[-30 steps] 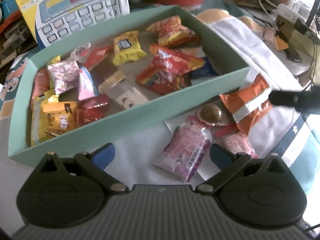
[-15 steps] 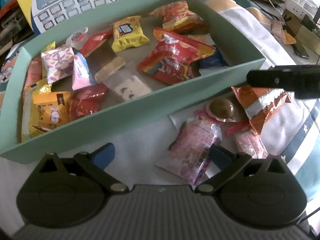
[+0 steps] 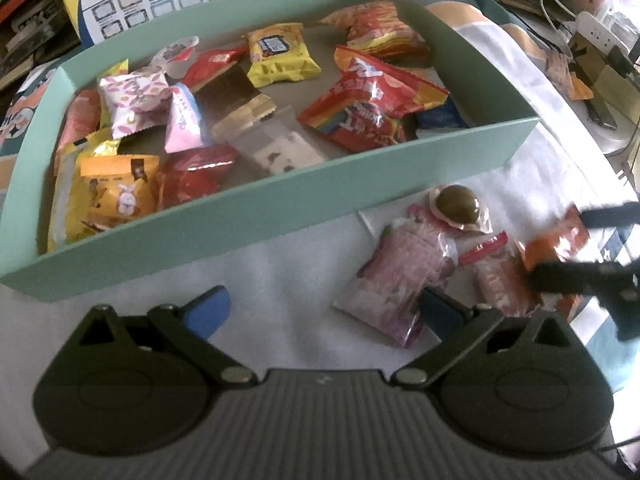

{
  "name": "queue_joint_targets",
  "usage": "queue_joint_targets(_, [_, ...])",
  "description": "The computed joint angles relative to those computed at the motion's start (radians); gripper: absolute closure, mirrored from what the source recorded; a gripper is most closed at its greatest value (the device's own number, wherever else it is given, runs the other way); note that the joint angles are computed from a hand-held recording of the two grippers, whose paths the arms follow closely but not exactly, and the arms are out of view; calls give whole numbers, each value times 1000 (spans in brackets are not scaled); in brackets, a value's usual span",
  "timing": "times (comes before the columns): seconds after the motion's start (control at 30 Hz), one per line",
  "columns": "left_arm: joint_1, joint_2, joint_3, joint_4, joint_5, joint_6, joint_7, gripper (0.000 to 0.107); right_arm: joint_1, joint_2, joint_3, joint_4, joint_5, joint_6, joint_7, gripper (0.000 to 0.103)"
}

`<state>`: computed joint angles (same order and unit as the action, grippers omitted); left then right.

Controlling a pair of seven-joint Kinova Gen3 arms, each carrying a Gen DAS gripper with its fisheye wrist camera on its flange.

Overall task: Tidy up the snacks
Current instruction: 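Move both grippers to the remaining snacks beside the tray, then grasp pink packet with left gripper while right gripper grasps orange wafer bar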

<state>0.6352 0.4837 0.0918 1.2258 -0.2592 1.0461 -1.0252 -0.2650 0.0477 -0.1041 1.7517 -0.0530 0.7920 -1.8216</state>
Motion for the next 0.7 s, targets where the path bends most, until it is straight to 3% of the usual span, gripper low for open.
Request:
queue_joint_targets(0.17, [-5, -7, 8, 16, 5, -40, -15, 5, -7, -59, -8, 44, 0, 14, -51, 3])
queue_joint_targets(0.23, [1, -5, 11, 21, -1, -76, -32, 10, -5, -73, -10, 48, 35, 14, -95, 3])
queue_joint_targets(0.33, [7, 13, 24, 7, -2, -109, -79, 32, 5, -106, -10, 76, 75, 1, -168, 3])
queue_joint_targets(0.37, [17, 12, 20, 12, -10, -126, -91, 44, 25, -119, -25, 88, 77, -11, -177, 3])
queue_joint_targets(0.4, [27, 9, 19, 22, -23, -144, -109, 65, 26, -130, -22, 98, 71, -23, -169, 3])
queue_joint_targets(0.53, [19, -7, 14, 31, 4, -141, -114, 75, 1, -154, -5, 102, 38, 10, -30, 3])
queue_joint_targets(0.6, [1, -18, 8, 39, 31, -129, -93, 76, -12, -154, -26, 88, 88, 60, 2, 9])
queue_joint_targets(0.7, [-19, -43, 1, 75, 43, -136, -64, 75, -16, -157, -80, 94, 188, 88, -48, 43])
